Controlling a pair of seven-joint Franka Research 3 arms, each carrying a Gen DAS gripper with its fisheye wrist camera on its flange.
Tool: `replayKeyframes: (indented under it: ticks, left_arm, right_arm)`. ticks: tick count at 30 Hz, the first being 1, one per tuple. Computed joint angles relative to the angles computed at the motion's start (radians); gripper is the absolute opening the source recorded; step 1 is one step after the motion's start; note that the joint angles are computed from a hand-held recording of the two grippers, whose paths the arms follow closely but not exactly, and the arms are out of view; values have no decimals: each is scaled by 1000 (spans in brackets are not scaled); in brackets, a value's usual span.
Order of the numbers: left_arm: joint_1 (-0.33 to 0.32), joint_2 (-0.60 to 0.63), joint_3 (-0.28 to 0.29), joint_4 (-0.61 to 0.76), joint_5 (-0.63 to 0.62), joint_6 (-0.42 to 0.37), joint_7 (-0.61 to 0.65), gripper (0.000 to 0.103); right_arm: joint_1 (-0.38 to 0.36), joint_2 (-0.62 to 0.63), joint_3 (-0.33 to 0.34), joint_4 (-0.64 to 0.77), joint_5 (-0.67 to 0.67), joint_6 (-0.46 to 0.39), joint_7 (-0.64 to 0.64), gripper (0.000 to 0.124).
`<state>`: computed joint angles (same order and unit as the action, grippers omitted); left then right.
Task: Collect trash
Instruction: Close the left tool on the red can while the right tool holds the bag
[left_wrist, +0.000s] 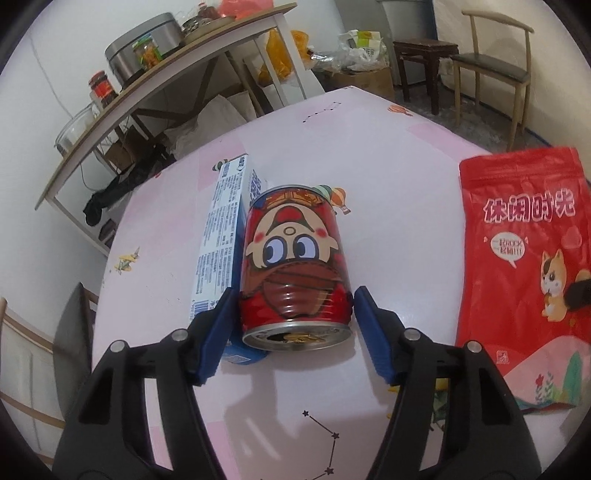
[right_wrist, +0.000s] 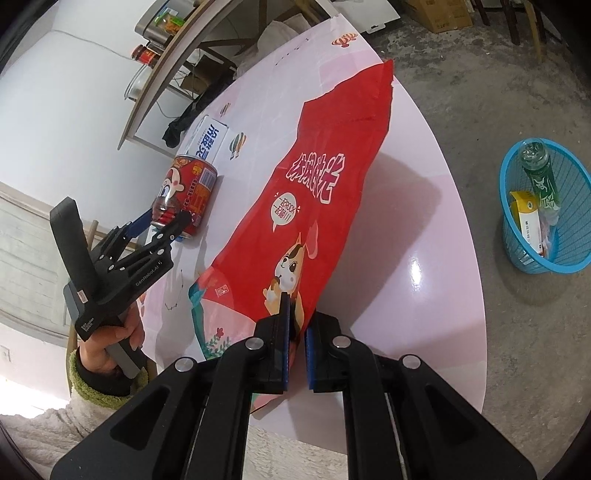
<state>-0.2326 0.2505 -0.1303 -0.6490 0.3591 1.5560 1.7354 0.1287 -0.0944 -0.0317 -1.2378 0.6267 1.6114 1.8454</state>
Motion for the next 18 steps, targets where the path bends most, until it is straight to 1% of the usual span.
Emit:
replayKeyframes:
  ticks: [2,6,8,11,13,15,18]
  left_arm:
    - [-13,17,1,26,16,-19,13,65]
    - [-4,-44,-2,-93,24,50,3,65]
    - [6,-74,-7,-146,25,83,-6,62]
    - [27,-100,-17,-177,-3,94,-10,62]
    - [43,-141,-21,-231,-11,123,-1,62]
    - [55,-175,-26,-262,-23,127,12,62]
    - [77,-213,-29,-267,-73,92,26,62]
  right_arm:
    - [0,2,0,4,2,-1,3,9]
    - [1,8,2,14,-4,-3,4,9]
    - [1,9,3,16,-6,-3,3,9]
    - [1,11,3,19,-6,-4,4,9]
    - [1,11,3,18,-7,-4,4,9]
    - [2,11,6,22,-13,-5,6,9]
    - [4,11,7,24,-21,-6,4,9]
